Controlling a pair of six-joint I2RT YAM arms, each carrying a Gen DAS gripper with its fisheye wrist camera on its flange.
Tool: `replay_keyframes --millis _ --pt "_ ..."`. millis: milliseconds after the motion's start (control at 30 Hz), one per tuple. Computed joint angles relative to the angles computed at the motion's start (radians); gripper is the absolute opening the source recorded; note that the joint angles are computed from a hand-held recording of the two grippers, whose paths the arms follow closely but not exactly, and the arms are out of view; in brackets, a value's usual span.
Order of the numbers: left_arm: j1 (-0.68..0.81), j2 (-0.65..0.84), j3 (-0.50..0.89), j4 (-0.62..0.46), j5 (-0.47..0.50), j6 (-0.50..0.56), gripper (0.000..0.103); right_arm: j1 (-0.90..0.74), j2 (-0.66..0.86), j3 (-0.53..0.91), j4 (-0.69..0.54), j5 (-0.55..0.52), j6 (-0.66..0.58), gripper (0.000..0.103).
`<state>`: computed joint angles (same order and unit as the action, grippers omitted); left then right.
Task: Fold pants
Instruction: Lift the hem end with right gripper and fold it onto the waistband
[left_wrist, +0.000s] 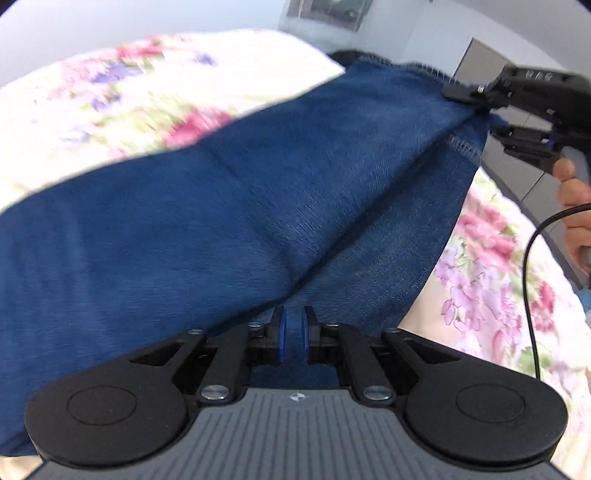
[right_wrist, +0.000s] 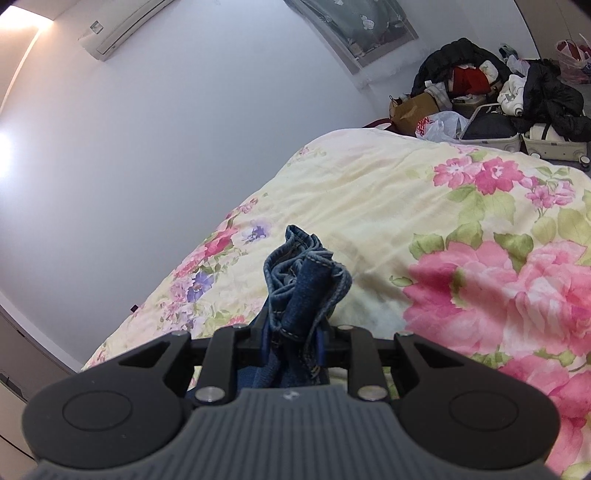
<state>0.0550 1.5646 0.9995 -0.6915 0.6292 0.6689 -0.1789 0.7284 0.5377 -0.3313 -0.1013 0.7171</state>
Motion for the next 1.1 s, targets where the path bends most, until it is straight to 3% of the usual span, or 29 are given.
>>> replay_keyframes --millis 167,333,533,700,900,1033,1100 --pt "0.238 0.045 0.174 -0.146 0.051 0.151 0.009 0.317 0.030 0.133 -0.085 0.308 -0.005 0.018" --pt "0.427 0.151 0.374 -0.225 0.060 0.237 0.009 0.650 0.195 0.313 -0.123 0.593 0.010 0.018" --pt "0.586 0.315 0.633 -0.329 0.101 0.292 0.009 0.923 0.500 0.531 -0.103 0.772 0.009 0.018" --pt "0.653 0.424 0.744 -0.371 0.092 0.326 0.009 1.084 0.784 0.691 -0.067 0.780 -0.023 0.017" --pt "0.704 0.551 0.847 -0.432 0.068 0.336 0.009 1.191 1.137 0.848 -0.108 0.611 0.023 0.017" --pt "0.711 0.638 0.959 -0.561 0.094 0.347 0.010 1.247 1.206 0.853 -0.111 0.659 -0.033 0.018" --pt "0.704 0.672 0.999 -0.616 0.113 0.328 0.015 1.241 1.215 0.872 -0.140 0.628 -0.066 0.023"
